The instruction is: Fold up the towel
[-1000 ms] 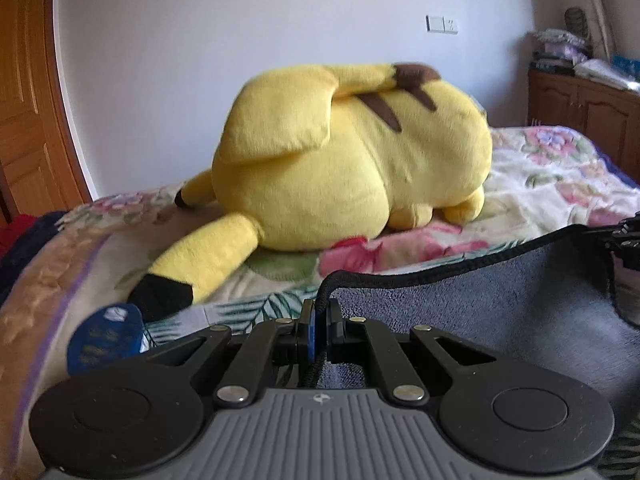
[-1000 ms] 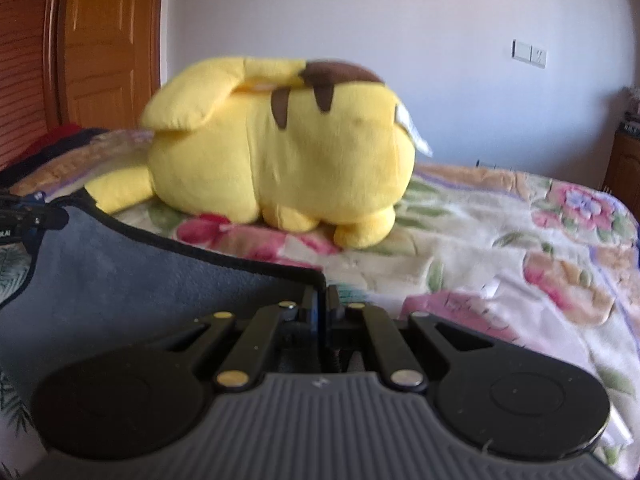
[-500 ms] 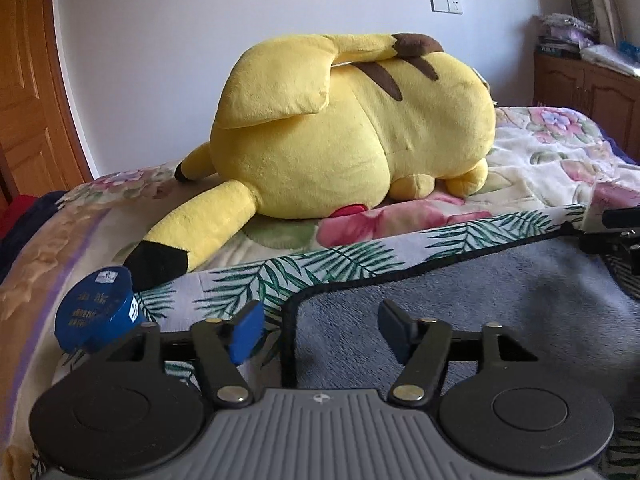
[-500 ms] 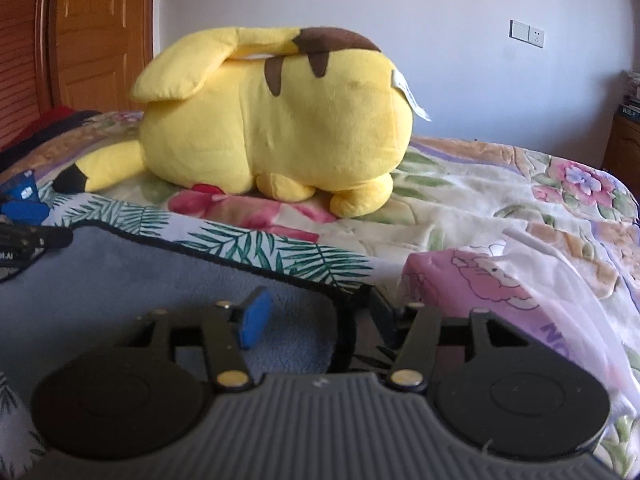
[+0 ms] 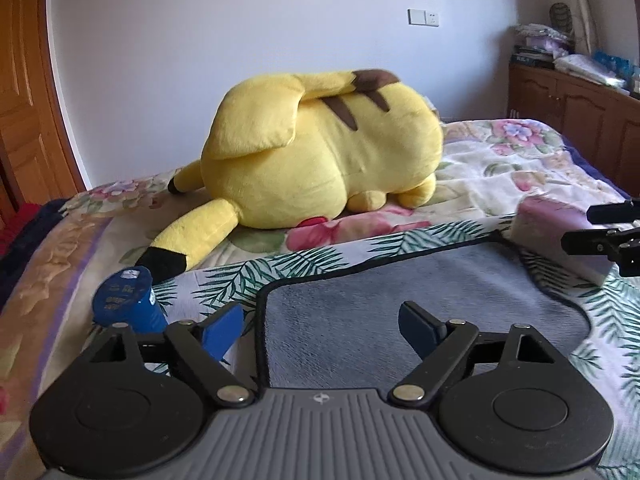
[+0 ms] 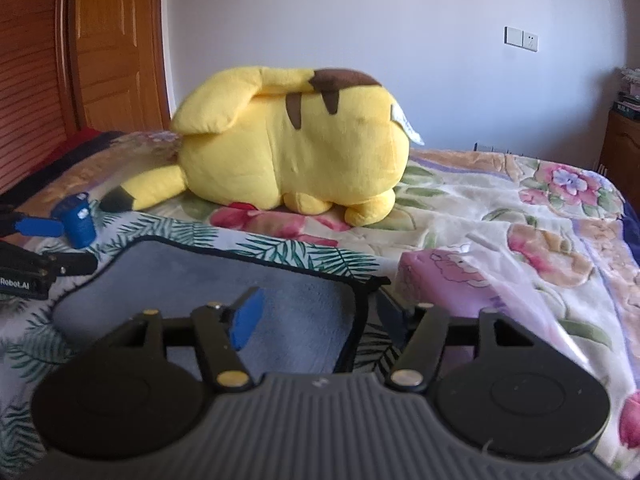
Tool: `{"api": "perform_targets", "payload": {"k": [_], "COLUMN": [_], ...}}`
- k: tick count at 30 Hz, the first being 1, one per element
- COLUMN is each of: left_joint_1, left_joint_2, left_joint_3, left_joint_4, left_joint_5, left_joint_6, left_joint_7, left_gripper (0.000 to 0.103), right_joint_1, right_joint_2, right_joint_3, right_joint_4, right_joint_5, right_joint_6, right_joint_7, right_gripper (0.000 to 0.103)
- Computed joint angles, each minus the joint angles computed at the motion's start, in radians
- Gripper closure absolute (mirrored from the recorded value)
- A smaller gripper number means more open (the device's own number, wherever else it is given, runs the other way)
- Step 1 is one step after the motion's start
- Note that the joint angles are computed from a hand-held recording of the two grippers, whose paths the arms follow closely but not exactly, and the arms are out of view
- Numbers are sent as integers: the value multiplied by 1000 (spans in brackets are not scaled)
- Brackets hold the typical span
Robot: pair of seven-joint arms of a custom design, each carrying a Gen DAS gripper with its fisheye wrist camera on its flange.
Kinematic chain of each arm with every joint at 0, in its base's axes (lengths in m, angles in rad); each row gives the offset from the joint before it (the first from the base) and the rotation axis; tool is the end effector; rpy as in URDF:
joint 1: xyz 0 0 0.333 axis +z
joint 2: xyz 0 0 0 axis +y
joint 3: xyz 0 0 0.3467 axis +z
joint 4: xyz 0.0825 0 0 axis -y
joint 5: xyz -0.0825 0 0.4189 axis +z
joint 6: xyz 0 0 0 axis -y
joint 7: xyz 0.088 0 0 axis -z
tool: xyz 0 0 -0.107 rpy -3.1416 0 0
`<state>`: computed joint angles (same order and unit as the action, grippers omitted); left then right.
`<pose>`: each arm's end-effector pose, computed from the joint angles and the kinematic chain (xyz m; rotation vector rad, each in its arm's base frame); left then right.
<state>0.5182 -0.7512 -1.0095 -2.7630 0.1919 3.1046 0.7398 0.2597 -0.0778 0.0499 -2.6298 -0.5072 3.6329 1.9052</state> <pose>0.3720 -0.2180 0.4191 -1.6218 1.5723 -0.7029 0.4374 0.2054 0.4008 -1.8878 1.0402 -0.5837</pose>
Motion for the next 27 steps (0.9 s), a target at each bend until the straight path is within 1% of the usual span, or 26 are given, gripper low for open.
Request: {"api": "perform_targets", "payload": {"k": [3, 4, 6, 8, 10, 12, 13, 14, 17, 20, 24, 27], "left_joint_1": [-87, -114, -165, -214, -247, -285, -305, -324, -373, -421, -467, -506], "left_joint_2": [-26, -36, -55, -72, -91, -106, -110, -117, -135, -146, -172, -188], "left_joint_3": [60, 78, 113, 144, 160, 180, 192, 203, 230, 256, 270, 278], "left_joint_4": [3, 2, 2, 4, 6, 4, 3, -1, -10, -14, -19, -22], "left_joint_5": [2, 4, 12, 25, 41, 52, 56, 59, 64, 72, 89, 101], "left_joint_6": [-68, -84, -116, -152, -187, -220, -233, -243, -276, -312, -366, -417], "left_joint_7": [17, 16, 14, 15, 7, -5, -12, -22, -54, -74, -105, -126], "left_gripper": [13, 13, 9, 6, 3, 2, 1, 1, 0, 0, 0, 0], "right_joint_1": [5, 9, 19, 32, 38, 46, 53, 61, 87, 101, 124, 163], "right_joint_2": [-64, -87, -125, -164, -196, -228, -242, -254, -286, -318, -369, -403], "right_joint_3": [-18, -27, -43, -62, -67, -71, -77, -86, -106, -110, -122, -154], "right_joint_4": [-27, -35, -48, -60, -75, -89, -97, -104, -121, -142, -180, -203], "right_joint_5": [-51, -71, -99, -133, -144, -147, -149, -154, -171, -168, -159, -158], "right_joint_6": [-16, -23, -32, -42, -51, -60, -63, -64, -79, -99, -122, -146], "right_joint_7": [41, 59, 90, 120, 127, 132, 137, 144, 162, 162, 151, 150], "right_gripper": [31, 28, 22, 20, 19, 10, 4, 0, 0, 0, 0, 0]}}
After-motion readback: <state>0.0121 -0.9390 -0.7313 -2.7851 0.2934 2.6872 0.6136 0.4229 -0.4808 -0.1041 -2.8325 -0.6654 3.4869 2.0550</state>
